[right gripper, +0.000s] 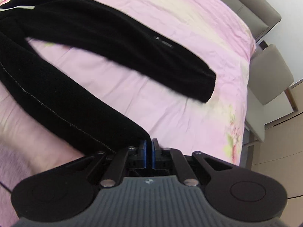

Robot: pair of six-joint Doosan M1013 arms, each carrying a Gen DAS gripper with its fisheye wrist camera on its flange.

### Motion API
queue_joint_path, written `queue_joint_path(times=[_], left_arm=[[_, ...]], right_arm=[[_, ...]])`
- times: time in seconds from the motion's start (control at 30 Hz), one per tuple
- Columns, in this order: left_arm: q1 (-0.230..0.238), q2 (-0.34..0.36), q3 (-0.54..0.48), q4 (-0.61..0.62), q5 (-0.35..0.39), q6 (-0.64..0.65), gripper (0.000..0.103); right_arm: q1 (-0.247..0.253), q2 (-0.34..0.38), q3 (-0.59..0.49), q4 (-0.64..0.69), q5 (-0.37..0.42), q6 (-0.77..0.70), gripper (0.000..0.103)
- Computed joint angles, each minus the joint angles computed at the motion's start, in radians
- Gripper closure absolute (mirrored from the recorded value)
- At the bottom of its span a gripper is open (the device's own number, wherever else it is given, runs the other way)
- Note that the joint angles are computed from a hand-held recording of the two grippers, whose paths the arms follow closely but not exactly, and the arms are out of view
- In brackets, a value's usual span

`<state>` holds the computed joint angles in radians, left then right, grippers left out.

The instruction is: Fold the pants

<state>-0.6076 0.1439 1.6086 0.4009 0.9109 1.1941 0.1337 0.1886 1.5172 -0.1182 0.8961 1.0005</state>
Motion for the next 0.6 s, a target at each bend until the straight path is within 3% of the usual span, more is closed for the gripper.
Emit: queue_joint_path(times=[0.23, 0.33, 0.4, 0.5, 0.6], left_arm=[[0.098, 0.084, -0.056, -0.17, -0.009, 0.082, 0.089], [0.136, 0.073, -0.048, -0.256, -0.041, 0.136, 0.064], [0.159, 0.041, -0.014, -0.323, -0.061, 0.218, 0.038], [0.178, -0.009, 0.019, -0.363, -0.043, 0.336, 0.035], [0.175, -0.051, 0.024, -0.273, 0.032, 0.35, 0.035]], right_arm=[[0.037, 0.131, -0.102, -0.071, 0.019, 0.076, 0.103], [0.046, 0.153, -0.112, -0.085, 0.049, 0.091, 0.103], [0.046, 0.178, -0.135, -0.084, 0.068, 0.086, 0.103], [0.045, 0.194, -0.142, -0.088, 0.077, 0.077, 0.103], [0.052, 0.199, -0.14, -0.105, 0.083, 0.092, 0.103]])
